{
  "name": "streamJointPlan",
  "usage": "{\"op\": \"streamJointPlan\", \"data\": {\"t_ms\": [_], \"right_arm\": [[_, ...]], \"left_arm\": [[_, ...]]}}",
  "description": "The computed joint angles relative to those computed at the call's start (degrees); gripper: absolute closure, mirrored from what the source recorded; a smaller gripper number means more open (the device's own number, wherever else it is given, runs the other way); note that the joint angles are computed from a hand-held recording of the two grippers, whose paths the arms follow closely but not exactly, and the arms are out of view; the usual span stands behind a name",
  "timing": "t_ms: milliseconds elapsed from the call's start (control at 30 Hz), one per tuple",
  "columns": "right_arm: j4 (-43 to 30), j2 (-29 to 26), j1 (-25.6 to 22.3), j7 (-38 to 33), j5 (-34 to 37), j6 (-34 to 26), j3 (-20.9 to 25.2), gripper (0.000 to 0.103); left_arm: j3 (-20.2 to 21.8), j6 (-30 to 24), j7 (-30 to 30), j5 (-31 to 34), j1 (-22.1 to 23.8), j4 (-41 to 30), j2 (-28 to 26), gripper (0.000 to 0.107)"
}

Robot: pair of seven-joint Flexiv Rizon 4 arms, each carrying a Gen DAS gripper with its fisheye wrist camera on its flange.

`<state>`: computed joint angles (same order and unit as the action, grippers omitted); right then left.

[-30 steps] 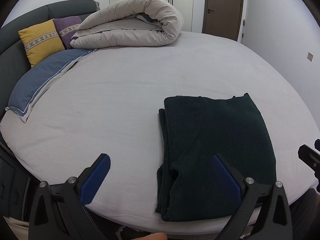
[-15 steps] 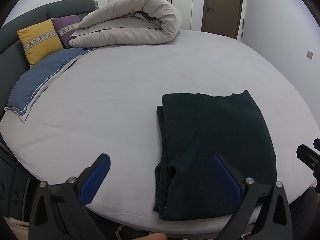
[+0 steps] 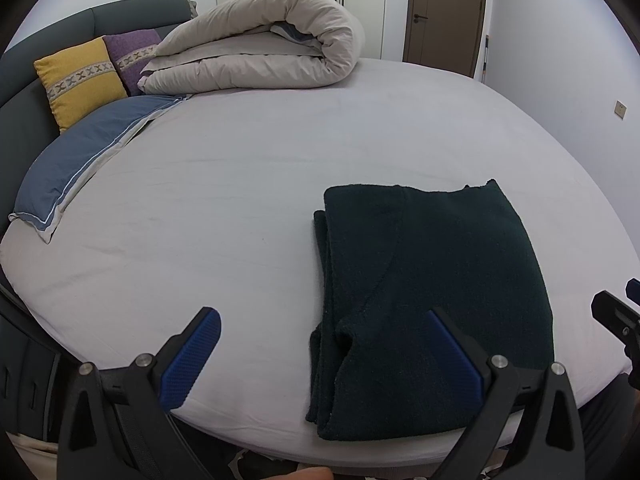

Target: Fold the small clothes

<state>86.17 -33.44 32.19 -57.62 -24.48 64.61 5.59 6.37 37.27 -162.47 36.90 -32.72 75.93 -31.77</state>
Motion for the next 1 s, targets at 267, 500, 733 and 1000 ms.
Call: {"op": "streamJointPlan", "data": {"t_ms": [267,500,733,1000], "right_arm": [[0.4,-0.2,-0.1,-0.1,0.0,0.4,0.0,0.000],[0.5,-0.2,-0.1,-0.2,0.1,0.4,0.0,0.000],[0.3,-0.2,-0.2,-0.5,0.3,0.3,0.1,0.000],[1.0,0.0,-0.1,-0.2,0.1,0.7,-0.1,0.000]], "left_arm": [[0.0,0.1,0.1,0.0,0.1,0.1,0.0,0.004],[-0.1,-0.1,0.0,-0.1,0.0,0.1,0.0,0.004],[-0.1,-0.1,-0.1,-0.1,-0.1,0.3,0.0,0.004],[-0.1,0.0,0.0,-0.1,0.0,0.3,0.0,0.004]]}}
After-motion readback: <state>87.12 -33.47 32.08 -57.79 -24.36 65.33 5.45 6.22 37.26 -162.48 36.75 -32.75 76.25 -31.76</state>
